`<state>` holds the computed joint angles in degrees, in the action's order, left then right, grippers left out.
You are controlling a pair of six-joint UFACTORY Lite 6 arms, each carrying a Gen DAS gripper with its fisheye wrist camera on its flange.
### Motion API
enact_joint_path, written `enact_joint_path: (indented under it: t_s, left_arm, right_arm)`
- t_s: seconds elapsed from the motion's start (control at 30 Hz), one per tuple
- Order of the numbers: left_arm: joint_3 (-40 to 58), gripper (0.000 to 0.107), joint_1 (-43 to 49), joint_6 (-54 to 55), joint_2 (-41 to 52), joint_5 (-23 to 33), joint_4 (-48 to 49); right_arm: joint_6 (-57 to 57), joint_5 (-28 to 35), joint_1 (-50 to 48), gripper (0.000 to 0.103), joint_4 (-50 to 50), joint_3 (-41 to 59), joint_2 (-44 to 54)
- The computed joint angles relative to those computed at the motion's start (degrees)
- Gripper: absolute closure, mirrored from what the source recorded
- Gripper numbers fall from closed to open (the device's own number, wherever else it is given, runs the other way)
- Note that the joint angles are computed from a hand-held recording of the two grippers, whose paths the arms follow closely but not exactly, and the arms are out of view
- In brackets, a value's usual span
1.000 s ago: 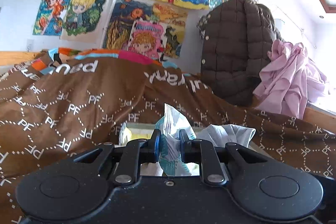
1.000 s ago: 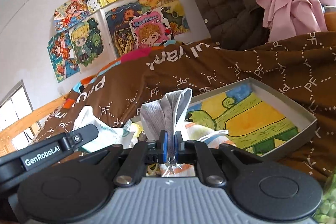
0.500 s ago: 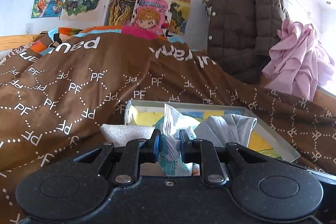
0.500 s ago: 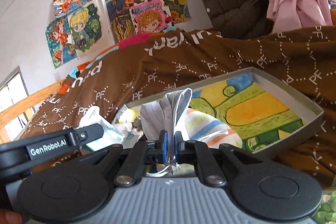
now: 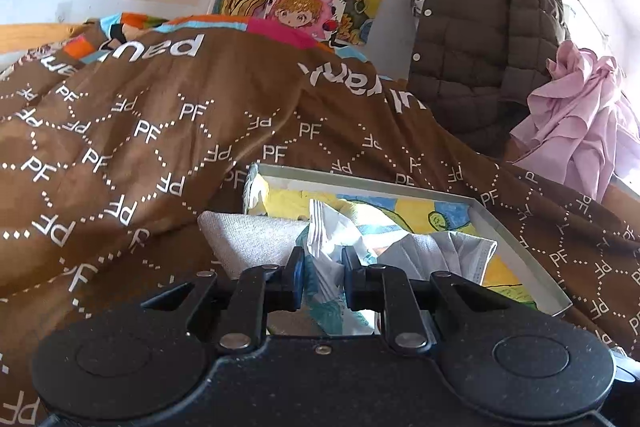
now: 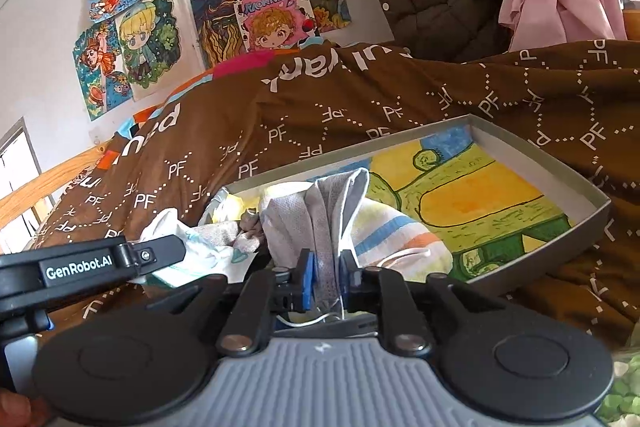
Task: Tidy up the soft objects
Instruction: 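Open the left tool over the tray while the right tool releases the grey mask into it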
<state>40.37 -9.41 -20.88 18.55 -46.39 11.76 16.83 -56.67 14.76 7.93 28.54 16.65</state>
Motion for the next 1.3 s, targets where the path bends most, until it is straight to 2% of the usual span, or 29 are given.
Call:
enact_joint_path:
  t_s: [0.23,0.3,0.43,0.53,0.63,0.8,1.0,1.3]
  left_arm:
    - [0.4,0.081,-0.5,0.9,0.1,1.0,-1.3]
    - [0.3,0.080,-0.7,1.6,0.0,1.2,-1.9]
    - [0.0,0.078,-1.4,3.2,-0.4,1.4,-3.3]
    - [-0.2,0.073,-2.0,4.6,-0.7,1.4,-4.8]
    - [-0.5,0.066,-2.2,5.3,-1.0,1.4,-5.4]
    - [-1.1,0.048,-2.3,6.9,-1.8,1.2,-6.5]
    - [-2.3,0.035,-2.9,10.1,-3.2,0.9,-9.0]
    - [-6.3,0.016,-2.6,11.1,-8.5,0.3,-11.0]
  right_arm:
    - [0.1,0.6,-0.2,0.075,1.2,-0.1,-0.4]
    - [0.5,0.6,-0.4,0.067,1.1,-0.3,-0.4]
    - [1.1,0.6,-0.9,0.059,0.7,-0.5,-0.5]
    - [0.8,0.5,-0.9,0.052,0.9,-0.8,-0.9]
    - [0.8,0.8,-1.2,0.047,0.6,-1.5,-2.1]
    - [-0.6,0.7,-1.4,0.037,1.4,-3.0,-3.9]
    - [-1.8,1.6,-1.2,0.027,3.4,-4.8,-7.7]
    - [-8.6,4.1,1.4,0.012,10.6,-9.9,-18.6]
